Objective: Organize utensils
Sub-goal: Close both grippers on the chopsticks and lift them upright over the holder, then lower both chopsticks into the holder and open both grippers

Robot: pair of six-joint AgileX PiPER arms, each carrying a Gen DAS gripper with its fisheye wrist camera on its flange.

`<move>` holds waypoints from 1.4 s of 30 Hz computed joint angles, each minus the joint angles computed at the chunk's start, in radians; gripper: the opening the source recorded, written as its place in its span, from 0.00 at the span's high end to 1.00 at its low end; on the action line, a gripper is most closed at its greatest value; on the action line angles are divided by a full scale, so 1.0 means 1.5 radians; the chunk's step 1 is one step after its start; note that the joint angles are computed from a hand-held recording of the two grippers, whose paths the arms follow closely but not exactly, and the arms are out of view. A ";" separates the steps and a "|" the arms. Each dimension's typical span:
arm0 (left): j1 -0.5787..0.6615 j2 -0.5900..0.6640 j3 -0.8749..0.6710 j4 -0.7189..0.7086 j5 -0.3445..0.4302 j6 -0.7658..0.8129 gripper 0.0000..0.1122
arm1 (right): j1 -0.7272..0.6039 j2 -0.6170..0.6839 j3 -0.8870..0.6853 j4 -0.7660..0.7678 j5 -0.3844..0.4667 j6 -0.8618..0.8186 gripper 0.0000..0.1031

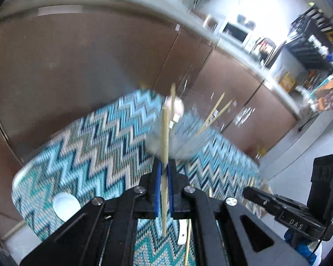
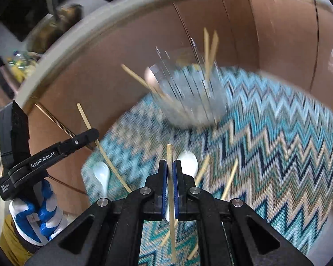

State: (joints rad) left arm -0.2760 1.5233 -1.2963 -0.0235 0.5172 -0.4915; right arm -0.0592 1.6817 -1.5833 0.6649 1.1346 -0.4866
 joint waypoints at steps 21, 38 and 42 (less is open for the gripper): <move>-0.039 0.318 -0.479 0.376 -0.037 -0.230 0.95 | 0.058 0.175 -0.325 0.131 -0.316 -0.141 0.95; -0.044 0.304 -0.390 0.348 -0.088 -0.191 0.69 | 0.085 0.170 -0.155 0.118 -0.415 -0.212 0.73; -0.034 0.197 -0.306 0.278 -0.069 -0.083 0.65 | 0.079 0.122 -0.137 0.088 -0.407 -0.188 0.73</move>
State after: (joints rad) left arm -0.3271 1.8186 -1.7554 0.3931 0.4133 -0.6155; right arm 0.0595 1.8646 -1.7881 0.7971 0.5238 -0.7687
